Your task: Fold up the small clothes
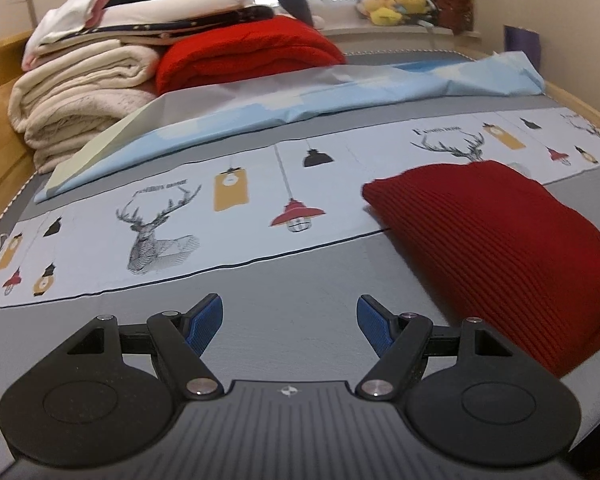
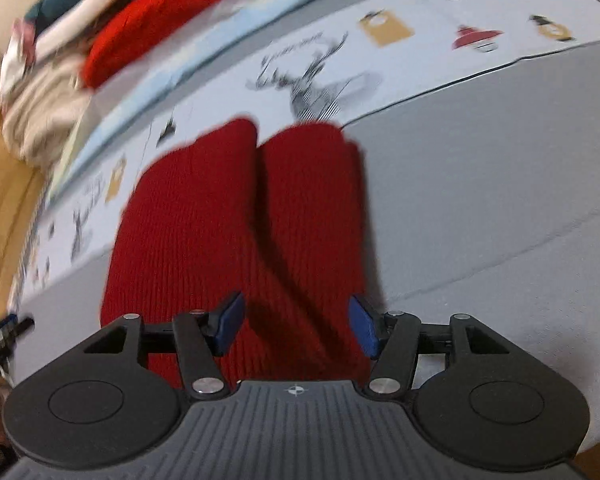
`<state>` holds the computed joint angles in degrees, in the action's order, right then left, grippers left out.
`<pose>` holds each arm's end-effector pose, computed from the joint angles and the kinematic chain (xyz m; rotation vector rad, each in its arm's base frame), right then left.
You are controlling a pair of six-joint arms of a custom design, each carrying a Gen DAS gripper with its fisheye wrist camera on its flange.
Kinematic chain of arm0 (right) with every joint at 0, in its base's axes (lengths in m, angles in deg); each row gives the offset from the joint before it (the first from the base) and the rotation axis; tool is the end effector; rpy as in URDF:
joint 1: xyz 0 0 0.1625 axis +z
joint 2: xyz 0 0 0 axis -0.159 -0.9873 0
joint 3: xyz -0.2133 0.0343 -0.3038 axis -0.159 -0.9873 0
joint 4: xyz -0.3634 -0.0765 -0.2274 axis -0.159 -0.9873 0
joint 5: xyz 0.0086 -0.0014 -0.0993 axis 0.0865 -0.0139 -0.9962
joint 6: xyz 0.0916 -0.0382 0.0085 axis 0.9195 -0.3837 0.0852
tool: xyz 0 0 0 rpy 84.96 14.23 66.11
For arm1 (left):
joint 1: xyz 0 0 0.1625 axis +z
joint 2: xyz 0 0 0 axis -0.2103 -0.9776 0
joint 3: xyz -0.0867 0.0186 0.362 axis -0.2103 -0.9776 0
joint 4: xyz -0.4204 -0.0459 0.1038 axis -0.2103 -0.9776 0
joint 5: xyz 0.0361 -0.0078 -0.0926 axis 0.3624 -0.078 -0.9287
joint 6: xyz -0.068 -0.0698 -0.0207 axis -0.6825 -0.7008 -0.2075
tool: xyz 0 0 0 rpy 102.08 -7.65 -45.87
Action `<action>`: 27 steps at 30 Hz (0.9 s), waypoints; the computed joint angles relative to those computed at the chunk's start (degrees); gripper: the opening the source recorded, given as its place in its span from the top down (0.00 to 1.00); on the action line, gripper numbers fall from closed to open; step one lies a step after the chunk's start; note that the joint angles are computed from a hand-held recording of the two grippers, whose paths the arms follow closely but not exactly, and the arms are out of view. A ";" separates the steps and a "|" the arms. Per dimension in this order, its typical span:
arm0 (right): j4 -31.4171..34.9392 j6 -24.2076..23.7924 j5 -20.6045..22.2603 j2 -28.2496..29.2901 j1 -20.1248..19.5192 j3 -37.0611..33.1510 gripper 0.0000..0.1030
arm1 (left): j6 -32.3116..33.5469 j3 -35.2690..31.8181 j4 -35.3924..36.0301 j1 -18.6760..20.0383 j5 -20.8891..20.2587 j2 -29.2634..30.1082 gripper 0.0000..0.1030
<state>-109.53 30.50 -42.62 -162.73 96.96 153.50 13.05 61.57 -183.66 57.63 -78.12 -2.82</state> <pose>0.0699 -0.3917 0.3084 -0.5333 -2.5648 0.6224 -0.1907 -0.4864 0.1944 0.8508 2.2466 -0.6219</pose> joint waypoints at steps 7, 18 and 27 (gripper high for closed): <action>3.97 -7.33 -0.75 -0.43 1.73 -0.23 0.85 | -0.81 -0.33 -1.32 -0.77 -3.49 1.71 0.23; 12.48 -15.55 -1.27 -13.24 5.56 3.50 0.87 | -5.71 -1.90 -1.84 -2.34 -19.72 6.47 0.21; 7.45 -8.66 -6.55 -5.64 6.10 2.13 0.45 | -7.15 -4.89 13.50 -2.97 -16.12 12.55 0.19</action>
